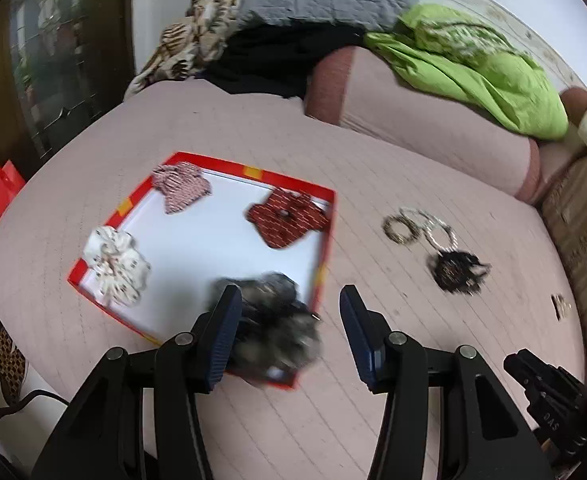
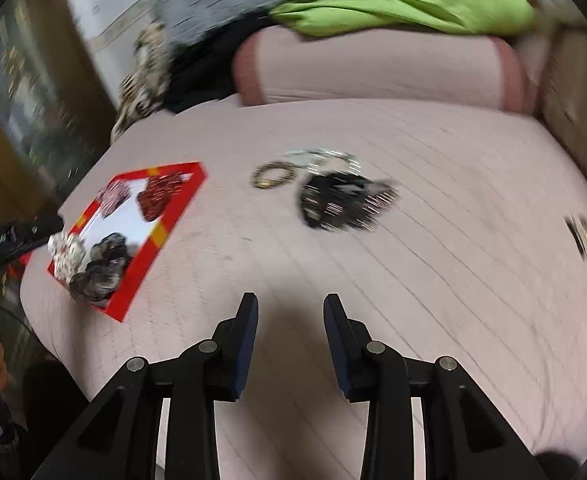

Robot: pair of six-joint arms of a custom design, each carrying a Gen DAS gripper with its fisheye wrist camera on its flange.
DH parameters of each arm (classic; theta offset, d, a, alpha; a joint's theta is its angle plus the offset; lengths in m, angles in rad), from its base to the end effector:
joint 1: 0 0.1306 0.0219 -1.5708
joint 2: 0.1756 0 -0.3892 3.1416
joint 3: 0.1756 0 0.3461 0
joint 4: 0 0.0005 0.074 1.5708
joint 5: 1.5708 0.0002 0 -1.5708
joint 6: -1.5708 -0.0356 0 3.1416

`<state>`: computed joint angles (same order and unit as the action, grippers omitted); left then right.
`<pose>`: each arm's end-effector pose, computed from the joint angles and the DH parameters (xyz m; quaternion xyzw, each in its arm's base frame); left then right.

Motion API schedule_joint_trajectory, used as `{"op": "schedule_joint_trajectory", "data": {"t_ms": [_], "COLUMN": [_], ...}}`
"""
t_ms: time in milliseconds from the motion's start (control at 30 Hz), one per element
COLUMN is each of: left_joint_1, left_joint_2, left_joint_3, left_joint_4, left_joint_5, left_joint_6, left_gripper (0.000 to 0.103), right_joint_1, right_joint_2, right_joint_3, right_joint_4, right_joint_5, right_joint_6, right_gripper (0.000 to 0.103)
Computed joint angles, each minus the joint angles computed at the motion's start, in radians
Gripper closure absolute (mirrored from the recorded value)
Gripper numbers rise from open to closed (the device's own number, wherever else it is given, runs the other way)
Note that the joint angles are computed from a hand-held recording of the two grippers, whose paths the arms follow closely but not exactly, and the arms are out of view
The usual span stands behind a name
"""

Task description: Organize jewelry

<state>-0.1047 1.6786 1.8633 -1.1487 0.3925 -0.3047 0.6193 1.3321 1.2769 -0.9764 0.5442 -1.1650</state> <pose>0.5273 -0.0696 0.4799 0.2473 0.9046 -0.1559 0.3101 0.3338 0.2147 0.4102 0.3191 0.8748 0.0371 0.3627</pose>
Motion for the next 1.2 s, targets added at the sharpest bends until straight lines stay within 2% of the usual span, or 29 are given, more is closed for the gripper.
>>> {"op": "schedule_joint_trajectory", "data": {"t_ms": [133, 200, 333, 533, 733, 867, 1000, 1200], "left_joint_1": [-0.023, -0.030, -0.034, -0.061, -0.119, -0.169, -0.208, -0.233], "left_joint_2": [-0.049, -0.075, -0.107, -0.095, -0.022, 0.064, 0.188, 0.457], "left_joint_3": [-0.045, -0.071, -0.107, -0.107, -0.045, 0.032, 0.168, 0.516], "left_joint_4": [-0.018, -0.018, -0.020, -0.033, -0.047, -0.038, -0.073, -0.230], "left_joint_5": [0.004, 0.003, -0.010, -0.040, -0.043, -0.041, -0.031, -0.030], "left_joint_6": [-0.016, -0.031, -0.052, -0.085, -0.096, -0.074, -0.024, 0.113], "left_gripper": [0.052, 0.050, 0.047, 0.047, 0.046, 0.047, 0.047, 0.047], "right_joint_1": [0.027, 0.035, 0.024, -0.004, -0.043, -0.107, -0.206, -0.321], "right_joint_2": [-0.067, -0.080, -0.116, -0.130, -0.143, -0.153, -0.147, -0.087], "right_joint_3": [-0.072, -0.088, -0.133, -0.171, -0.212, -0.244, -0.278, -0.286], "right_joint_4": [-0.020, -0.022, 0.005, 0.034, 0.076, 0.184, 0.332, 0.483], "right_joint_5": [0.042, 0.061, 0.063, 0.036, 0.007, -0.056, -0.162, -0.287], "right_joint_6": [-0.084, -0.111, -0.142, -0.155, -0.159, -0.096, -0.041, -0.021], "right_gripper": [0.062, 0.058, 0.057, 0.056, 0.052, 0.052, 0.052, 0.050]}}
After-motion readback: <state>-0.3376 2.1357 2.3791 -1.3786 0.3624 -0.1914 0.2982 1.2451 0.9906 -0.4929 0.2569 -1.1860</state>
